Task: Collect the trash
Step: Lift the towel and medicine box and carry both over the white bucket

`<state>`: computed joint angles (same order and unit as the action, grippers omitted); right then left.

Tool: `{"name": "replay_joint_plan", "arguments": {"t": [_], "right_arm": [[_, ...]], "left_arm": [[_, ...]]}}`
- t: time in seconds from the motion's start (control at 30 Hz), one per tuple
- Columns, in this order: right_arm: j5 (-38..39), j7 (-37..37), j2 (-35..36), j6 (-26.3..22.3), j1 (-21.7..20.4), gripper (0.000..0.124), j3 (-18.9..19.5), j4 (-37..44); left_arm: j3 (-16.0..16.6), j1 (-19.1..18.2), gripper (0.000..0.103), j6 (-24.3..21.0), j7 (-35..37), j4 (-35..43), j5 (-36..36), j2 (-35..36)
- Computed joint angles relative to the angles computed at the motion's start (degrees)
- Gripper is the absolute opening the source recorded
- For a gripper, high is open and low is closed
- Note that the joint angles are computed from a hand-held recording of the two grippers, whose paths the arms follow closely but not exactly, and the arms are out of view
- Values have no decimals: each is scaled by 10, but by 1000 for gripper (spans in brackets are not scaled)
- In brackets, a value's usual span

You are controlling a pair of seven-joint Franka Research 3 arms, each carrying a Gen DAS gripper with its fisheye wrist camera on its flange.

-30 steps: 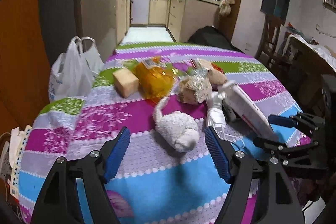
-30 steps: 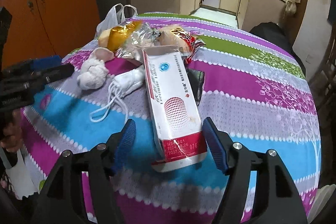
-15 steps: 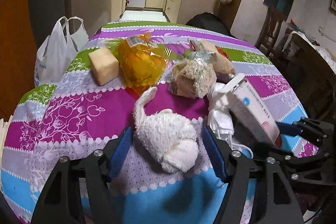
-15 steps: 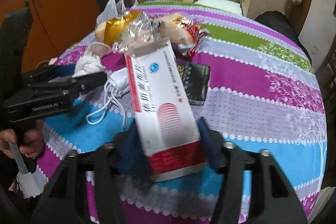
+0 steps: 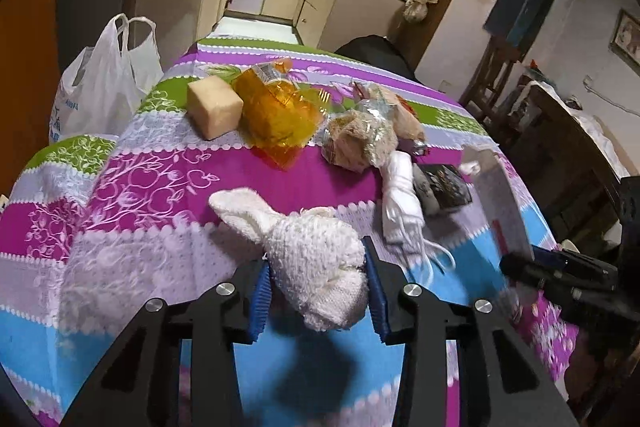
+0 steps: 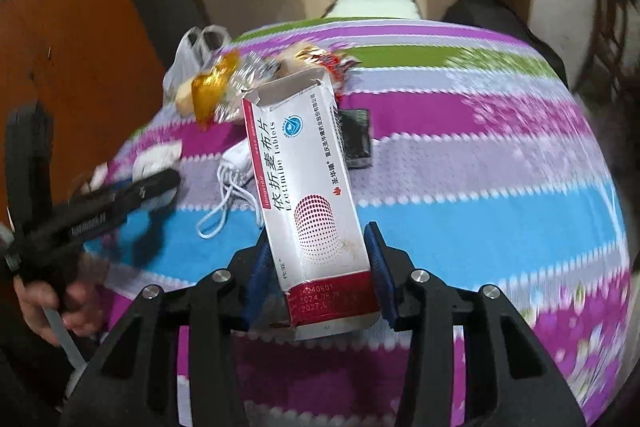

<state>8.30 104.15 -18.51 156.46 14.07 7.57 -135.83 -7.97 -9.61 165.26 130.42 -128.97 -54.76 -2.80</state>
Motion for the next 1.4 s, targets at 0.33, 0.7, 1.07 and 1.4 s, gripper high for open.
{"name": "replay_joint_plan", "arguments": {"t": [0.33,0.7,1.07,1.4], "right_arm": [[50,40,-72,-13,13,43,-1,-61],[3,45,-278,-83,-73,43,-14,-112],[-51,10,-451,-226,-245,43,-78,-133],[-76,-52,-459,-269,-356,44,-136,-148]], "left_arm": [[1,-37,42,48,-48,-88,85,-86],[-68,-52,42,96,-220,-103,297,-144],[-156,-75,42,62,-370,44,507,-59],[-179,-147,42,-18,-547,236,785,100]]}}
